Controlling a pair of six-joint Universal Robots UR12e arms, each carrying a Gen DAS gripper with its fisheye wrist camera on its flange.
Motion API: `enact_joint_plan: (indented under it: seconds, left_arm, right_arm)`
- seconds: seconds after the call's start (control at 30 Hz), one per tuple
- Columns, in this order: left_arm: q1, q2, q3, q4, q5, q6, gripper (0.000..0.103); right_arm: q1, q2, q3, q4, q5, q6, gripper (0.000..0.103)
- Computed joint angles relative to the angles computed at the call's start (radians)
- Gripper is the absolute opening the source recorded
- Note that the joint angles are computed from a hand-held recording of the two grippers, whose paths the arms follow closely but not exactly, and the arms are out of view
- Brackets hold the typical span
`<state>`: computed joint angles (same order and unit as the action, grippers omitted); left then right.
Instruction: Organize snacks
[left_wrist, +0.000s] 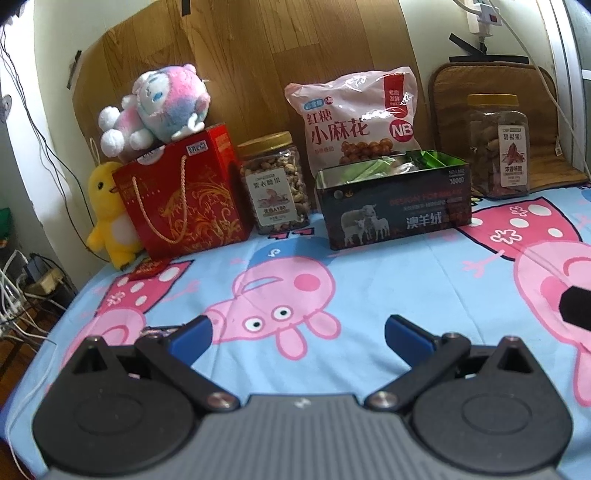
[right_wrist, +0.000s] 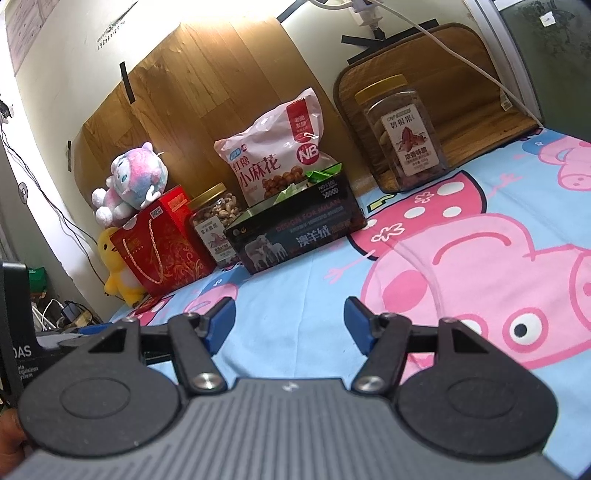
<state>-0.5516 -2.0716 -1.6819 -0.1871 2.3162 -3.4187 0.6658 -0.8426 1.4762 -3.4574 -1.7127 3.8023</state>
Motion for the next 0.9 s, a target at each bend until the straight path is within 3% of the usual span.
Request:
enact_joint_plan:
  seconds: [0.13, 0.57, 0.7, 0.9]
  left_arm:
    - [-0.005, -0.008, 0.007, 0.007, 0.034, 0.022, 0.103]
    - [-0.002, -0.004, 0.006, -0.014, 0.026, 0.012, 0.103]
    - [0.003, 0.004, 0.002, -0.032, -0.009, -0.004, 0.103]
    - [0.023, 0.028, -0.007, -0.092, -0.128, -0.047, 0.103]
  right_arm:
    - [0.001, 0.000, 0.000, 0.000, -0.005, 0.003, 0.068]
    - [0.000, 0.000, 0.001, -0.005, -0.009, 0.012, 0.068]
    - [0.001, 0.000, 0.001, -0.007, -0.014, 0.014, 0.068]
    - [0.002, 0.001, 0.002, -0.009, -0.017, 0.018, 0.069]
